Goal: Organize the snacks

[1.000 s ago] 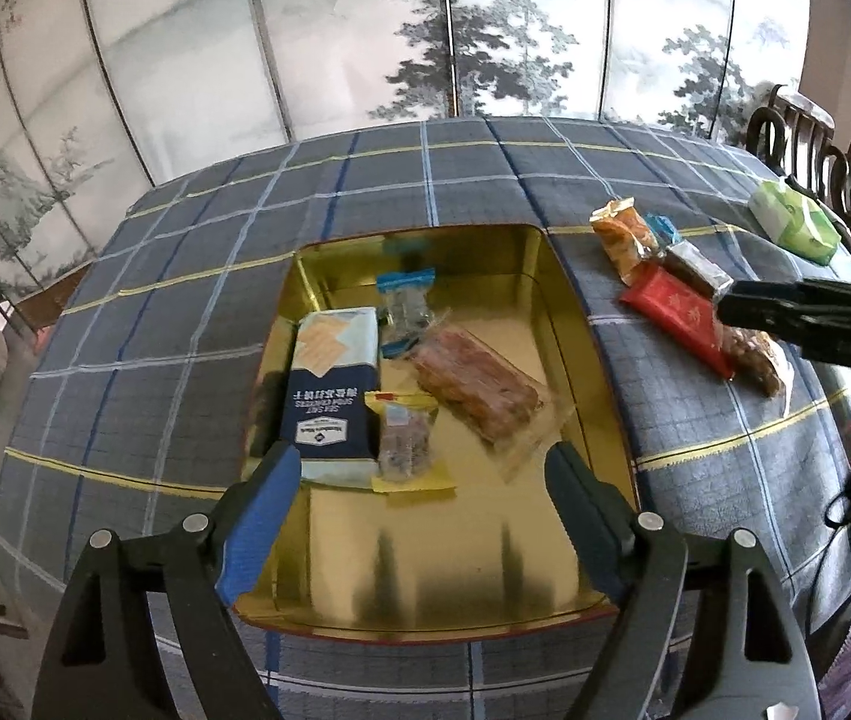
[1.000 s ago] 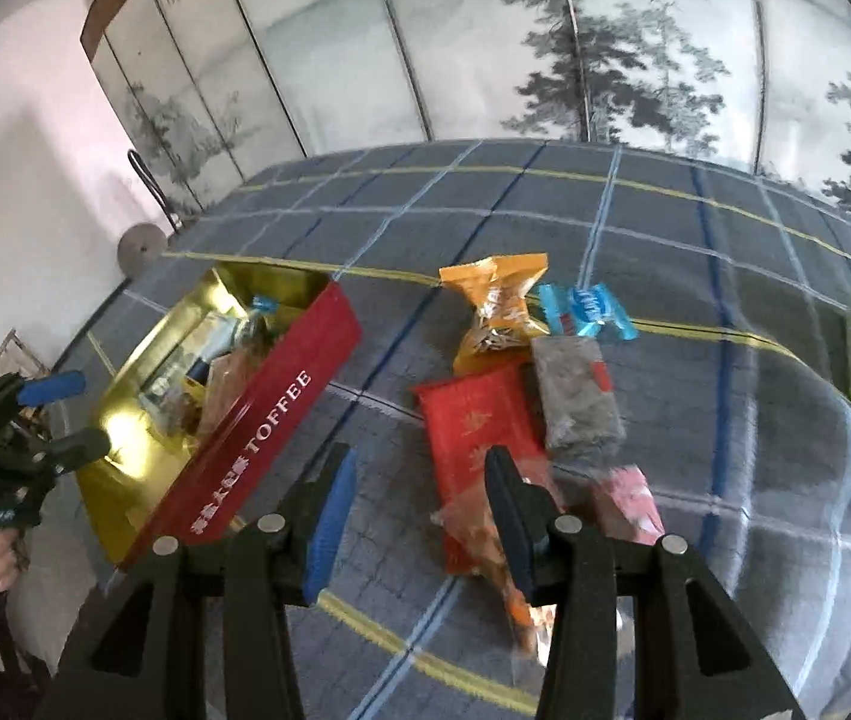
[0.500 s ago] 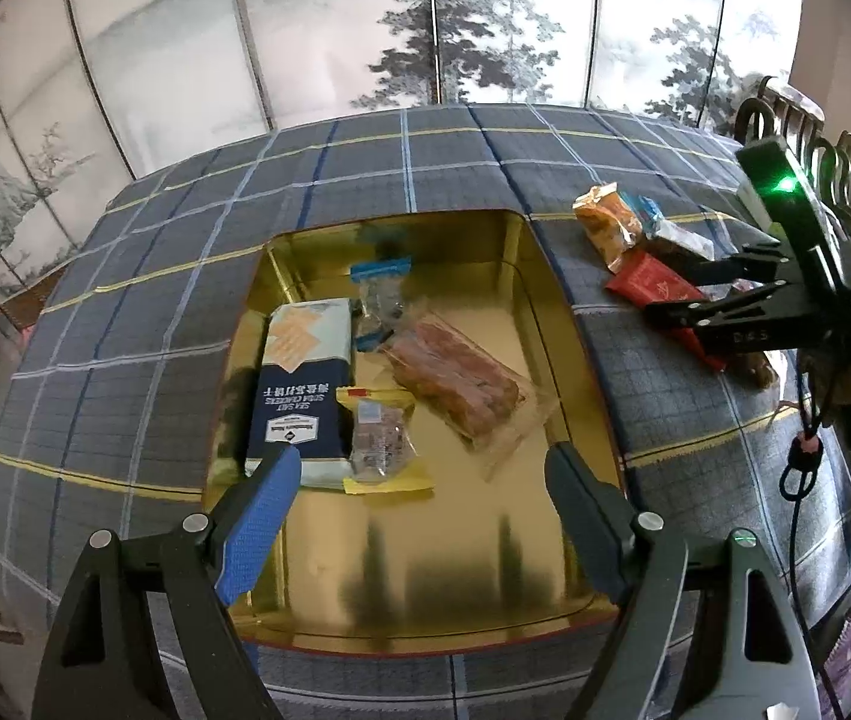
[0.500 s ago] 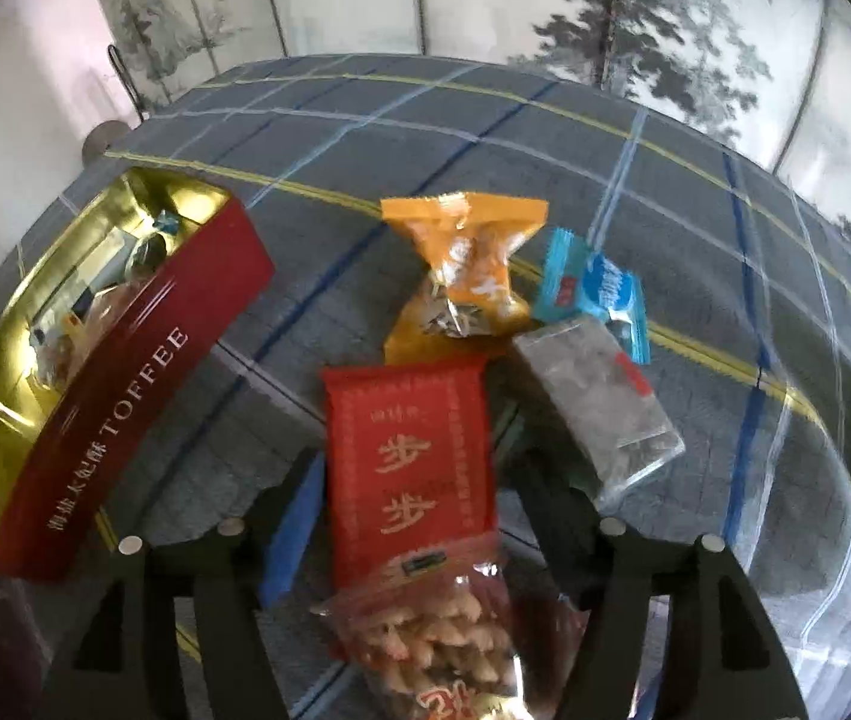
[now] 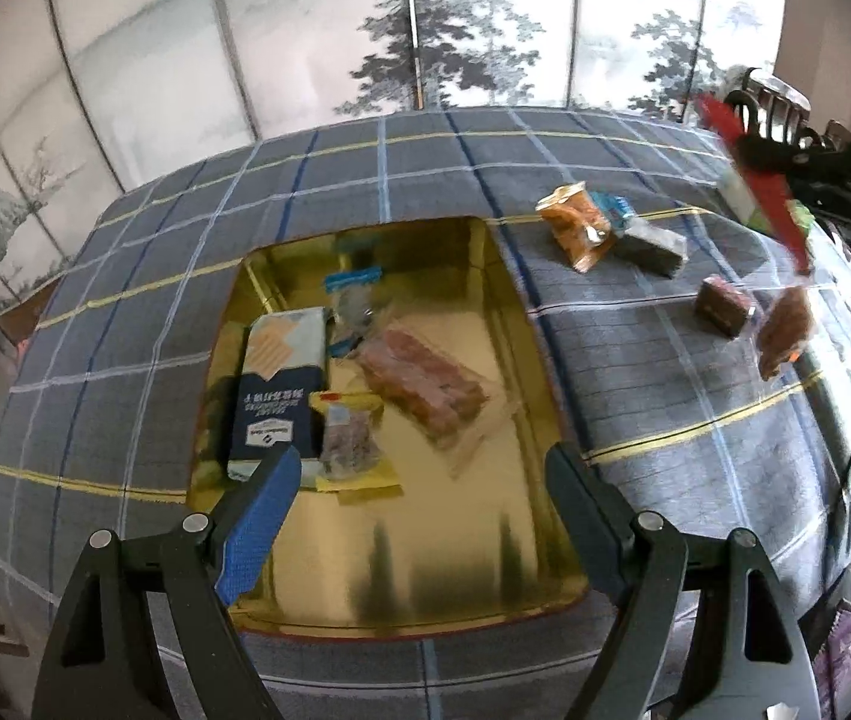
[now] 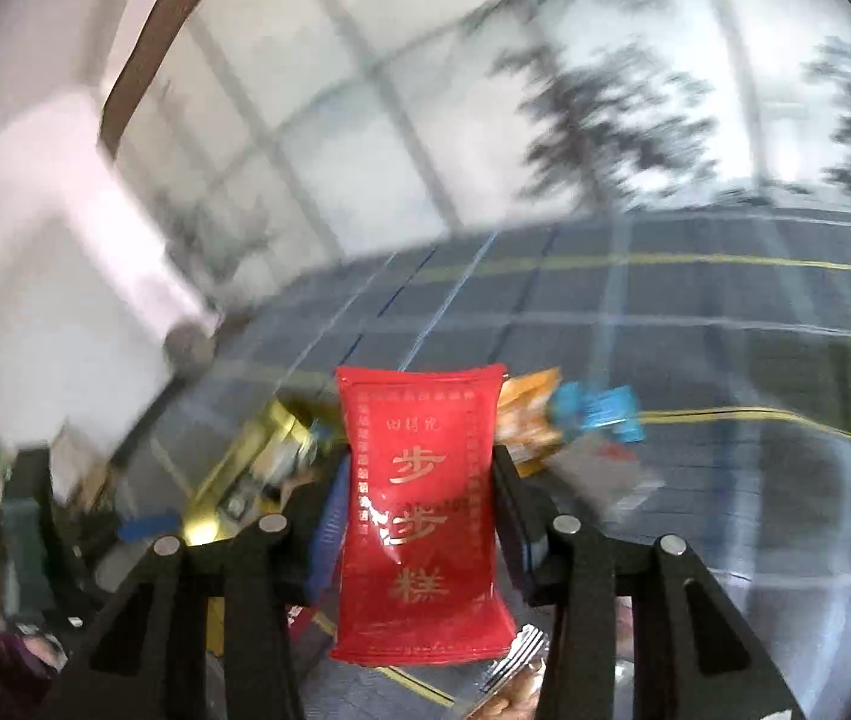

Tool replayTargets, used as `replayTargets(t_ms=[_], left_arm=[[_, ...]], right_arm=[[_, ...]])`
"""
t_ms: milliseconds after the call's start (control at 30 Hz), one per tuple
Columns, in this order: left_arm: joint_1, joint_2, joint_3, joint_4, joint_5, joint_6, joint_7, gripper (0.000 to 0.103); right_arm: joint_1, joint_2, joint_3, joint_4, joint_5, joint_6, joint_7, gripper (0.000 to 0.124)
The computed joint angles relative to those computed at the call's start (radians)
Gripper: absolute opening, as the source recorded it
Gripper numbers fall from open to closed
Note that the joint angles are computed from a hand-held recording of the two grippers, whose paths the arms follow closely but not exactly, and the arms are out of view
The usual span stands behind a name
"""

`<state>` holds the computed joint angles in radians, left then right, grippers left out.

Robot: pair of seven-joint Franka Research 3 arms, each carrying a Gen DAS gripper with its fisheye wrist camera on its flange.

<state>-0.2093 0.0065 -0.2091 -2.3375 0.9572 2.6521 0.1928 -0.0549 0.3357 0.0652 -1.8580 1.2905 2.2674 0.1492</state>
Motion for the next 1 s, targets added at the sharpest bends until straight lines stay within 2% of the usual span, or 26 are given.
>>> replayTargets(t_ms=[133,233,400,467,567,667,833,933,1000], left_arm=[[-0.015,0.011,-0.011,0.026,0.003,-0.009,0.022,0.080],[-0.032,0.038,-0.017,0.063,-0.008,-0.030,0.049,0.080],[-0.066,0.088,-0.019,0.131,-0.031,-0.032,0.099,0.080],[-0.075,0.116,-0.020,0.163,-0.075,-0.007,0.158,0.080],[-0.073,0.175,-0.042,0.217,-0.265,0.062,0.329,0.080],[-0.058,0.232,-0.091,0.270,-0.500,0.107,0.533,0.080],[-0.059,0.372,-0.173,0.441,-0.762,0.086,0.739,0.080],[-0.060,0.460,-0.207,0.551,-0.907,0.062,0.793,0.080],[-0.076,0.518,-0.204,0.635,-0.971,0.020,0.787,0.078]], right_arm=[[-0.059,-0.039,-0.041,-0.040,0.061,0.002,-0.006,0.045],[-0.134,-0.040,-0.074,-0.041,0.130,-0.083,-0.006,0.045],[-0.143,-0.058,-0.105,-0.068,0.154,0.063,-0.070,0.045],[-0.148,-0.040,-0.111,-0.064,0.137,0.097,-0.062,0.045],[-0.150,-0.002,-0.112,-0.057,0.116,0.202,-0.078,0.045],[-0.182,0.055,-0.106,-0.022,0.090,0.209,-0.049,0.045],[-0.225,0.141,-0.078,0.038,0.072,0.265,-0.044,0.045],[-0.249,0.182,-0.059,0.073,0.066,0.291,-0.032,0.045],[-0.260,0.203,-0.048,0.095,0.056,0.301,-0.016,0.045]])
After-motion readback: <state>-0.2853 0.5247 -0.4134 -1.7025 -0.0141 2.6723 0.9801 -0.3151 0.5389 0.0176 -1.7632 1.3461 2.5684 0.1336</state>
